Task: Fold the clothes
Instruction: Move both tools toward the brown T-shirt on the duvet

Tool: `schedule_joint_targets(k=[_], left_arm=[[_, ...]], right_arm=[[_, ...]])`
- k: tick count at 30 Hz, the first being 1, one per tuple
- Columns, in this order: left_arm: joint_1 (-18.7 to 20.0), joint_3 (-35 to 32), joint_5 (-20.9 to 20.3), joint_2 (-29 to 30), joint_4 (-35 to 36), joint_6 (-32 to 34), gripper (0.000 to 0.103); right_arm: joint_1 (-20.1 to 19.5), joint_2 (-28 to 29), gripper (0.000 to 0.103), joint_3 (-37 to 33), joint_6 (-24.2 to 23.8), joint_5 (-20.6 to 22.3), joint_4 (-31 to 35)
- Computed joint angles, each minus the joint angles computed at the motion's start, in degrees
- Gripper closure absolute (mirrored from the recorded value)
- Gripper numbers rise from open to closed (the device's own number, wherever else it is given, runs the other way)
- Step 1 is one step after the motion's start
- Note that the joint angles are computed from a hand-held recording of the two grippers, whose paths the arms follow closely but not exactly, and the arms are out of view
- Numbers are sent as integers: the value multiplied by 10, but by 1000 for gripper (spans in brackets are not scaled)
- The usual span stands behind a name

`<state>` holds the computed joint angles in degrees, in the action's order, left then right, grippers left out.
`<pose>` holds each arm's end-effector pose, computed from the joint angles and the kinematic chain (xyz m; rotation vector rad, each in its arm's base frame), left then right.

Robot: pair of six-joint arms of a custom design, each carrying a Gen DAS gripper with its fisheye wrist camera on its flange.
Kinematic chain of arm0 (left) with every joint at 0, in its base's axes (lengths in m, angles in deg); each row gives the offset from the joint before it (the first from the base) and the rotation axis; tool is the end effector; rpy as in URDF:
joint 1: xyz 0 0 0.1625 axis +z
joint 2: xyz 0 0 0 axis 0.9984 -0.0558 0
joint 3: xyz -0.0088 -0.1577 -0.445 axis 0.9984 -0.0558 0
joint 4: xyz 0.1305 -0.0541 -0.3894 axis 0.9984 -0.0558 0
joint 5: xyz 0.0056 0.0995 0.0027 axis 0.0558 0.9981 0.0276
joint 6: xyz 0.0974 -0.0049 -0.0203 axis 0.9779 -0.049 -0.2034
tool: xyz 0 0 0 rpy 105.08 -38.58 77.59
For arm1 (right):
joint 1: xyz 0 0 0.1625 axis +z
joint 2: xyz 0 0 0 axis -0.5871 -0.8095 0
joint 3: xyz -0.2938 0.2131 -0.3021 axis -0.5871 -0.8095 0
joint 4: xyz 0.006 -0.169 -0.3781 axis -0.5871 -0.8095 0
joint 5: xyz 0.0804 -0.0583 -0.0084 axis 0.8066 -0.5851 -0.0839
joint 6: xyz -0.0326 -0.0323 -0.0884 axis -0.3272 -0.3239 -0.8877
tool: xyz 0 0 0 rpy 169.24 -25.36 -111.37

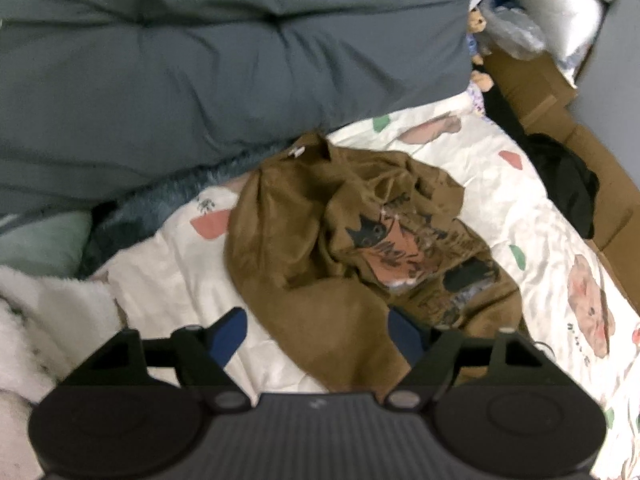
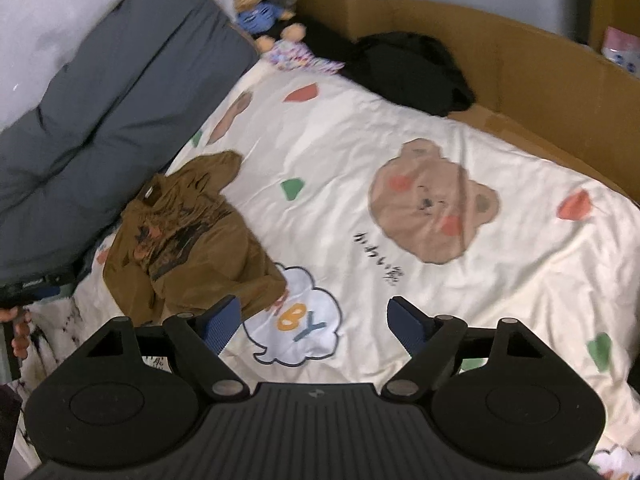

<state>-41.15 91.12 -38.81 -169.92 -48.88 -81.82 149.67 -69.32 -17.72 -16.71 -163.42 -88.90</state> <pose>-0.0758 -0.3952 0.4913 -0.9322 1.7924 -1.1651 0.4610 -0.7630 0.1753 1.2824 -2.6668 0.0100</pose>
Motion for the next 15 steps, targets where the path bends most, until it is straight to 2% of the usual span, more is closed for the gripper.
schedule_joint_targets(k=[9,15], left_arm=[[51,17,4,-5,-25,3,18],[86,53,8,-26,-115,61,17]], right_arm=[[7,52,19,-37,-17,-7,34],[8,94,18,-68,-48,-11,58]])
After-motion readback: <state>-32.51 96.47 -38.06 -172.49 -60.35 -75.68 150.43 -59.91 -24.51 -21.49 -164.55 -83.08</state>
